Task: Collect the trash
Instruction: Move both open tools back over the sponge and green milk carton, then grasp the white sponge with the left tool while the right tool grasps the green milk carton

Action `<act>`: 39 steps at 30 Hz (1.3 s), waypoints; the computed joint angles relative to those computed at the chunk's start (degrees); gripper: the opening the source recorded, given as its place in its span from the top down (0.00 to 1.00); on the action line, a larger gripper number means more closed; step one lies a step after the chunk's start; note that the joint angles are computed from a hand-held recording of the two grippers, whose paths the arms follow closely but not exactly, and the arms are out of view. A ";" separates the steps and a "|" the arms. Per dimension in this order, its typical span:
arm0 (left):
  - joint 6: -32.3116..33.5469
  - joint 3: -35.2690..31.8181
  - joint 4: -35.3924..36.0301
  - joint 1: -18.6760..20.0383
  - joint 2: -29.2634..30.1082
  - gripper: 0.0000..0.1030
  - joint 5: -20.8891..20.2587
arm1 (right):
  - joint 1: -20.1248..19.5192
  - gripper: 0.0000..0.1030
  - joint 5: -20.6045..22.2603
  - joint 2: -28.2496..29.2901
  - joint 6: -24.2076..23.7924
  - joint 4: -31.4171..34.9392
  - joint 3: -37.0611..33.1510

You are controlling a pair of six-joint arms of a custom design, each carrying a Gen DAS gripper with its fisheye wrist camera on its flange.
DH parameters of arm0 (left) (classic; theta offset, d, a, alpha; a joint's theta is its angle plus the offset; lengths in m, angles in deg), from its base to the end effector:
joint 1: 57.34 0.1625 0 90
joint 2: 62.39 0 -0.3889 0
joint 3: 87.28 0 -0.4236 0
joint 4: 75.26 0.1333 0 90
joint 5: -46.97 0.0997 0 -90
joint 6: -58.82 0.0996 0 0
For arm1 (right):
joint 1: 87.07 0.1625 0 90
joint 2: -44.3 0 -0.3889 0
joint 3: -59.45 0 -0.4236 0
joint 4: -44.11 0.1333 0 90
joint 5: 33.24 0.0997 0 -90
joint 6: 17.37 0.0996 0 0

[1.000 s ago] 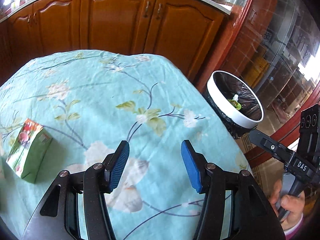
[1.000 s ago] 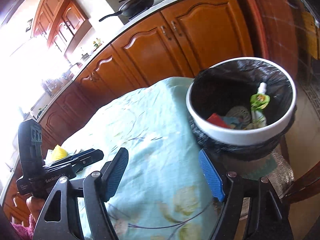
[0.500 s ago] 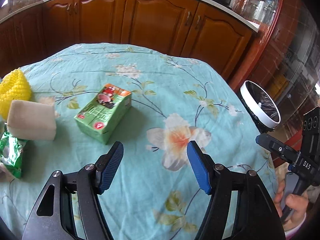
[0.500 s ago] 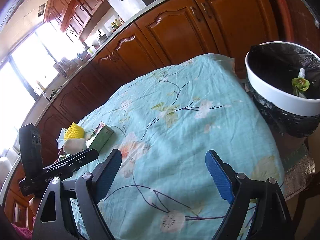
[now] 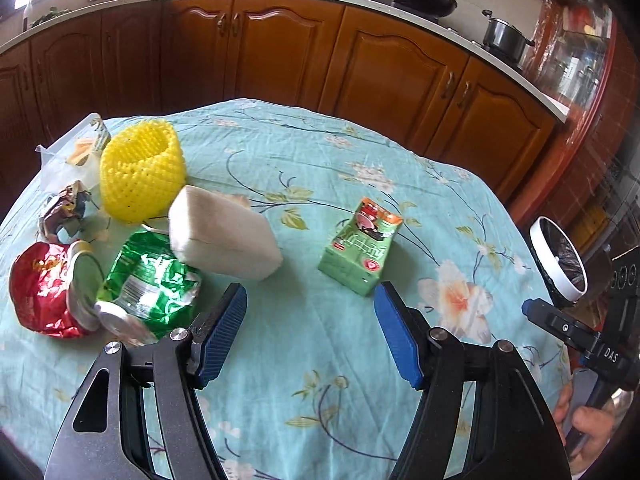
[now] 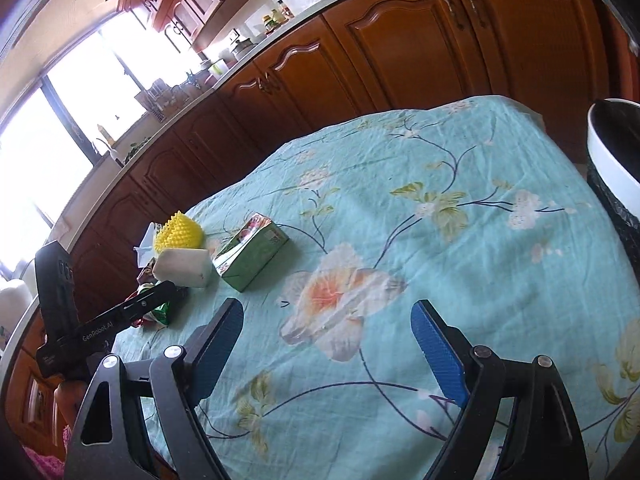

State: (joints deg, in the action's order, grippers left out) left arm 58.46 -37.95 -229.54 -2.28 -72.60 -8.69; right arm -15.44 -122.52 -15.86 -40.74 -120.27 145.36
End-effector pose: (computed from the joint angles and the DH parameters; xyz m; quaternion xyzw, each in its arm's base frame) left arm -0.3238 -0.7943 -0.0679 0.2158 0.9095 -0.2857 0.2115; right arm -0.0979 -0.7216 0.3248 0.0423 -0.9103 0.3868 0.1413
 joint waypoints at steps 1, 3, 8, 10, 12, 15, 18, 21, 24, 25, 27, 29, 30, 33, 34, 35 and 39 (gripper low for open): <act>-0.12 0.19 -0.39 0.10 -0.24 0.35 0.31 | 0.37 0.15 -0.12 0.50 -0.04 0.32 -0.41; -0.27 0.55 -1.21 0.32 -0.77 0.35 1.03 | 1.07 0.15 -0.34 1.53 -0.28 1.12 -1.39; 0.20 1.10 -3.49 1.01 -1.91 0.33 2.69 | 2.99 0.15 -1.59 4.83 0.06 2.99 -4.64; 0.39 -0.28 -3.16 1.44 -1.50 0.33 3.40 | 3.81 0.15 -1.87 6.43 -0.09 4.05 -6.19; 0.71 -1.77 -2.90 1.89 -0.93 0.33 3.87 | 4.71 0.15 -2.69 8.32 0.15 5.13 -7.98; 0.73 -4.97 0.13 2.66 0.21 0.32 2.73 | 6.00 0.15 -4.36 11.12 0.05 5.67 -10.47; 1.07 -8.85 2.50 3.28 1.87 0.32 1.81 | 7.32 0.15 -6.46 14.24 -0.48 5.87 -13.66; 1.19 -12.12 4.33 3.79 3.18 0.32 1.35 | 8.40 0.15 -8.90 17.35 -0.71 6.14 -17.36; 1.28 -14.93 6.01 4.28 4.34 0.32 0.82 | 9.43 0.15 -11.53 20.33 -1.46 6.65 -20.98; 1.26 -15.79 6.46 4.43 4.70 0.32 0.86 | 9.80 0.15 -12.63 21.42 -1.94 7.01 -22.27; 0.86 -17.67 7.84 4.80 5.52 0.32 0.47 | 10.51 0.15 -15.53 23.75 -3.25 7.16 -24.83; 0.57 -19.97 10.00 5.15 6.56 0.32 -0.19 | 10.82 0.18 -17.47 25.43 -4.28 5.93 -26.41; 0.46 -21.18 11.15 5.26 7.20 0.32 -0.36 | 10.95 0.18 -18.75 26.06 -4.91 5.27 -27.05; 1.39 -23.24 12.65 5.44 8.45 0.32 -1.07 | 10.22 0.32 -19.34 25.23 -4.96 4.67 -26.44; 1.84 -24.09 13.35 5.45 8.96 0.32 -1.26 | 9.81 0.32 -19.48 24.51 -4.80 4.57 -25.83; 2.34 -24.77 13.80 5.43 9.41 0.32 -1.47 | 9.29 0.33 -19.58 23.55 -4.99 3.94 -24.84; 4.75 -29.89 16.86 5.21 12.69 0.32 -1.21 | 7.04 0.33 -20.03 19.72 -2.83 2.51 -21.71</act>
